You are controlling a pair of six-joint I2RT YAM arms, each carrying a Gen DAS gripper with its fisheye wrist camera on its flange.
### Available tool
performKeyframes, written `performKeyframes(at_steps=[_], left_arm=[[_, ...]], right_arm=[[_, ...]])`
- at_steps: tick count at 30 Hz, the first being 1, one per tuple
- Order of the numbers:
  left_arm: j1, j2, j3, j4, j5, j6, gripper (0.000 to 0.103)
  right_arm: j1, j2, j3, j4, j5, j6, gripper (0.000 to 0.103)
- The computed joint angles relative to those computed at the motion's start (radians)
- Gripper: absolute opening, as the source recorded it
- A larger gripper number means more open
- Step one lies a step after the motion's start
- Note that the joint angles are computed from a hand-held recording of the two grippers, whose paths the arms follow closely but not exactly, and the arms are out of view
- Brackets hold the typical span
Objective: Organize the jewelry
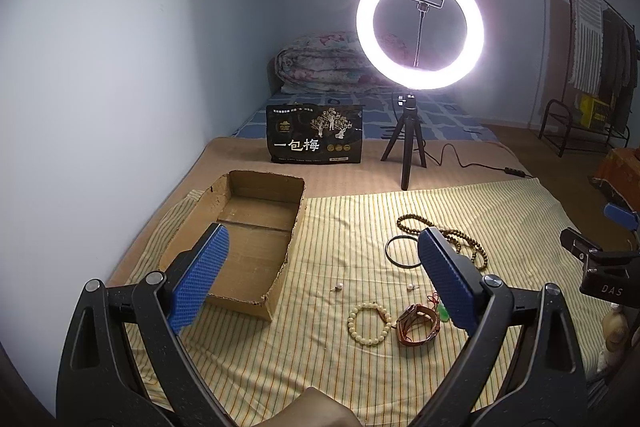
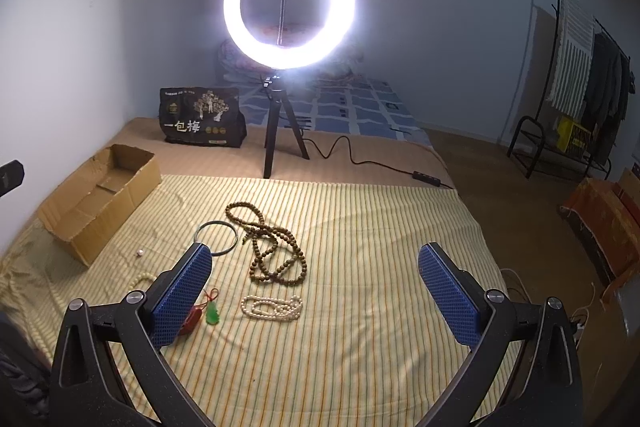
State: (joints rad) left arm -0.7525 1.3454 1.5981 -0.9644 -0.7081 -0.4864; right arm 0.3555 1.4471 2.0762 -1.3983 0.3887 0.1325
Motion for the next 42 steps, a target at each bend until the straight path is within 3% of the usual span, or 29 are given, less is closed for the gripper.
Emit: performKeyframes(at_steps=[9,10,42], left_arm=[[-0.029,0.012,0.024,-0.036,-0.022,-0.030,0.097],[0.017,0.007,0.009,-0.002,0.013,0.006,0.097],[0.027,-0.007,-0.023,0.012,0.020,0.010,0.097]], right_arm=[[-0.002,0.006,0.006,-0.006,-0.004,0.008,0.103],[-0.003,0.005,0.005,-0.007,-0.005,0.009,0.103],[-0.011,-0.019,-0.031,0.003,-0.007,0.013,0.103]])
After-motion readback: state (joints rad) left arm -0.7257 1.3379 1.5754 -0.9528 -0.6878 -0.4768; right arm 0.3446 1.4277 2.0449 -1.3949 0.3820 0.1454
